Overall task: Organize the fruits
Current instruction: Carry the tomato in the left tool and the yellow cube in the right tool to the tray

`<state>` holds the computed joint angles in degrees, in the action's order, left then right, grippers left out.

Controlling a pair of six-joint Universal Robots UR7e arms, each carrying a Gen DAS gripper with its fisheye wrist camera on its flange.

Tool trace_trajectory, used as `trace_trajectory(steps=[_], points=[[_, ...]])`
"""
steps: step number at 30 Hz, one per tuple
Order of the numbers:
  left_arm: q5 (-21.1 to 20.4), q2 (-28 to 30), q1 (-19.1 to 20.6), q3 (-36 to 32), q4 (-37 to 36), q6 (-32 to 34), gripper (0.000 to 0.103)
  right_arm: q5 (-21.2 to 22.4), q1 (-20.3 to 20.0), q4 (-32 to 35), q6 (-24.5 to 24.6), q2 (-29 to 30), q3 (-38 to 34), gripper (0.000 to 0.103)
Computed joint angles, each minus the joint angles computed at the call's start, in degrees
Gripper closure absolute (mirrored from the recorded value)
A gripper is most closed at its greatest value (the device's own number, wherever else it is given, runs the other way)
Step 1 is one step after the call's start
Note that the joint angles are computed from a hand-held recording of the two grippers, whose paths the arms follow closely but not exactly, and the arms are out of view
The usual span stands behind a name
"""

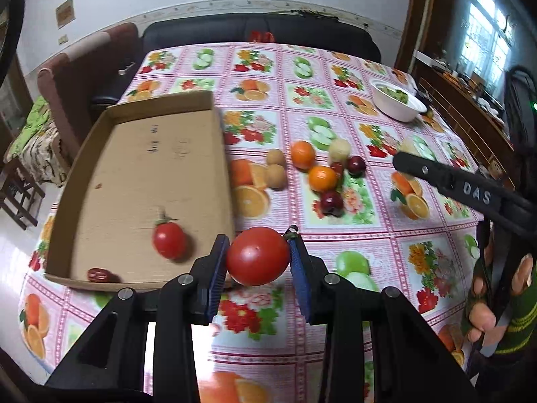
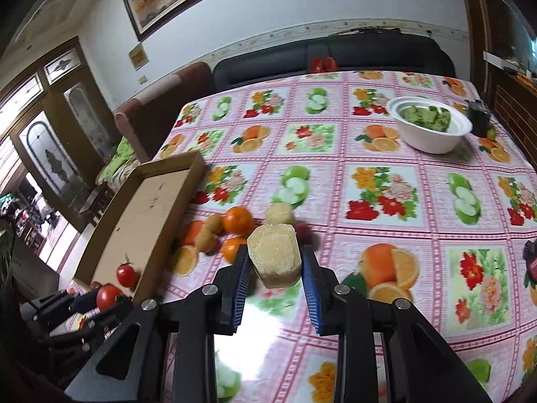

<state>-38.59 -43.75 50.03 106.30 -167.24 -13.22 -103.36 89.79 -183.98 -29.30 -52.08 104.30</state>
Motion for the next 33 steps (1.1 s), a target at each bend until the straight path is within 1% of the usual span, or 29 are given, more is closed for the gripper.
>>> trace_trajectory(steps=[8, 22, 33], points=[[2.7, -2.0, 0.9, 1.2, -0.5, -1.3, 0.069, 0.2, 1.6, 1.0, -0.8, 1.2, 0.2, 0.073], [4.2, -4.5, 2.1, 2.5, -1.9, -1.7, 0.069, 0.9, 3.9, 3.7, -1.8, 3.2, -1.0, 0.073], [6.0, -7.6, 4.5, 3.8, -3.1, -3.2, 0.069, 2.1, 5.9, 5.7, -2.9, 5.6, -2.9, 0.073]])
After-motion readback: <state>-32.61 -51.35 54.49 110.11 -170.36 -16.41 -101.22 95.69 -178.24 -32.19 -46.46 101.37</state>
